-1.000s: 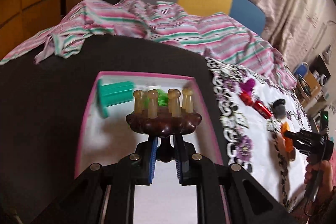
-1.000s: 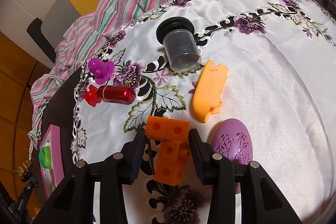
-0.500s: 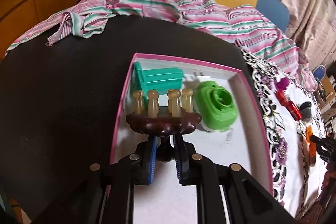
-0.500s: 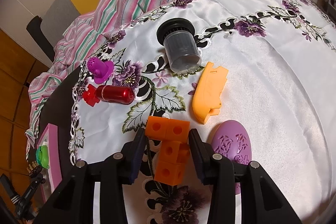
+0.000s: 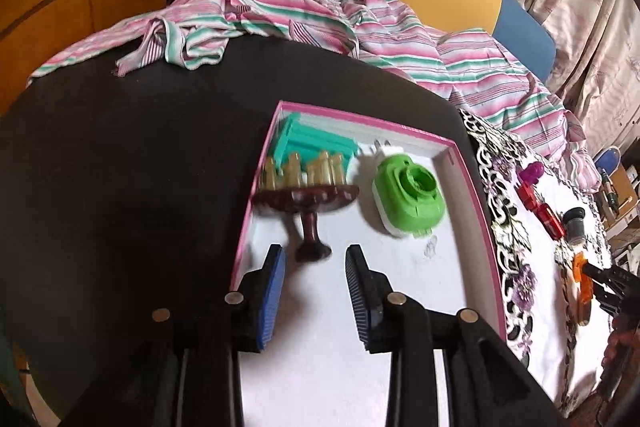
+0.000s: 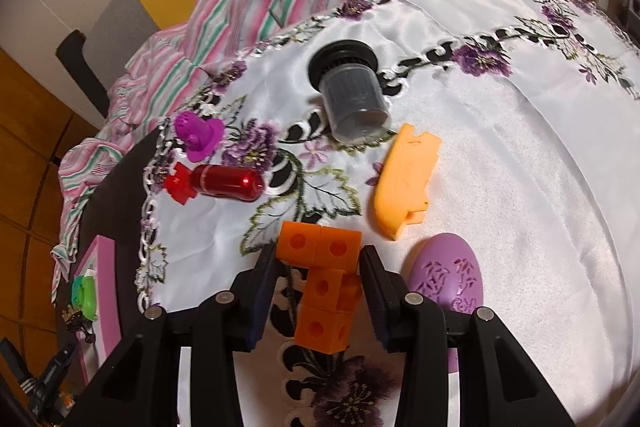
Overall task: Organize rigid objects
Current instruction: 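Lower the wooden peg stand into the pink tray and open the left tool, then carry the orange bricks into the pink tray and open the right tool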
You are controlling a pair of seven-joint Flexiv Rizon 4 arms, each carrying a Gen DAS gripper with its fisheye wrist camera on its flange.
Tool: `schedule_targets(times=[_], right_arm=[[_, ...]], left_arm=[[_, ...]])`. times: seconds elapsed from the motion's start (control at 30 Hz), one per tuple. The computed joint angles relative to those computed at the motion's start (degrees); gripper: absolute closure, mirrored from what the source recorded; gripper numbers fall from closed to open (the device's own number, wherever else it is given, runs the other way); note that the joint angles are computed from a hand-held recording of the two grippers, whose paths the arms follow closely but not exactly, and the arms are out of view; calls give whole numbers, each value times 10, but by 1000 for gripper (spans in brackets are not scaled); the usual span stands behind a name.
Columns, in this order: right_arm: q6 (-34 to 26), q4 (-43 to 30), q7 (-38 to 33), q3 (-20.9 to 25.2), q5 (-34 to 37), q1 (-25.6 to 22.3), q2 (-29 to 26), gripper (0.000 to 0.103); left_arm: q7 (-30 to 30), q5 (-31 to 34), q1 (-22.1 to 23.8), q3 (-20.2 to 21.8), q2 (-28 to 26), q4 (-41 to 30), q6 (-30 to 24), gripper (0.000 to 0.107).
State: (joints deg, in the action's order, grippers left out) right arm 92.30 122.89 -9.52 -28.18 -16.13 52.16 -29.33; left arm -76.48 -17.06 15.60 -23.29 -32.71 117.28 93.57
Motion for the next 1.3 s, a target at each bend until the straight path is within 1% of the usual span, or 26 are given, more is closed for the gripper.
schedule_targets(times=[0.07,0.13,0.2,0.3,0.33,0.4,0.47,0.53,0.6,0.7,0.8,0.9,0.97,1.0,1.1,1.2,1.23,1.3], right_arm=[[9,0,-3,-13,-3,13,-3,61],[17,-2,-14,-27,-2,27,-6,61],[16,-7,-29,-33,2,35,-7,61],[2,-23,-39,-1,6,14,-5,61],[6,-27,-37,12,8,4,-6,61],[13,-34,-37,28,12,-4,-9,61],[6,-45,-39,42,10,-9,-10,61],[6,-63,-45,68,4,-24,-13,61],[1,-85,-52,100,-1,-41,-18,61],[-8,-131,-69,160,-14,-74,-32,61],[-40,-190,-96,229,-27,-111,-55,61],[-51,-242,-123,290,-29,-140,-82,61],[-68,-282,-148,326,-28,-157,-100,61],[-85,-310,-165,347,-28,-166,-113,61],[-137,-377,-209,381,-24,-175,-142,61],[-191,-457,-262,422,-2,-183,-185,61],[-211,-486,-278,431,5,-183,-201,61],[-256,-538,-299,431,9,-168,-230,61]], left_arm=[[0,0,11,-13,5,13,3,76],[6,4,32,-37,7,25,6,76],[10,12,36,-42,13,33,8,76],[20,25,55,-66,16,46,17,76],[20,28,63,-75,16,49,19,76],[20,35,86,-103,14,57,23,76],[17,44,102,-121,12,62,25,76],[14,54,114,-133,11,66,29,76],[10,65,118,-135,11,67,33,76],[5,77,124,-137,13,71,32,76],[5,85,147,-157,10,77,30,76],[3,93,168,-174,10,86,32,76],[0,99,179,-181,11,93,36,75],[-2,103,184,-184,12,95,36,75],[-8,112,195,-188,15,102,43,75],[-12,125,214,-202,17,110,46,75],[-14,129,215,-201,19,112,49,75],[-17,138,219,-199,25,117,51,75]])
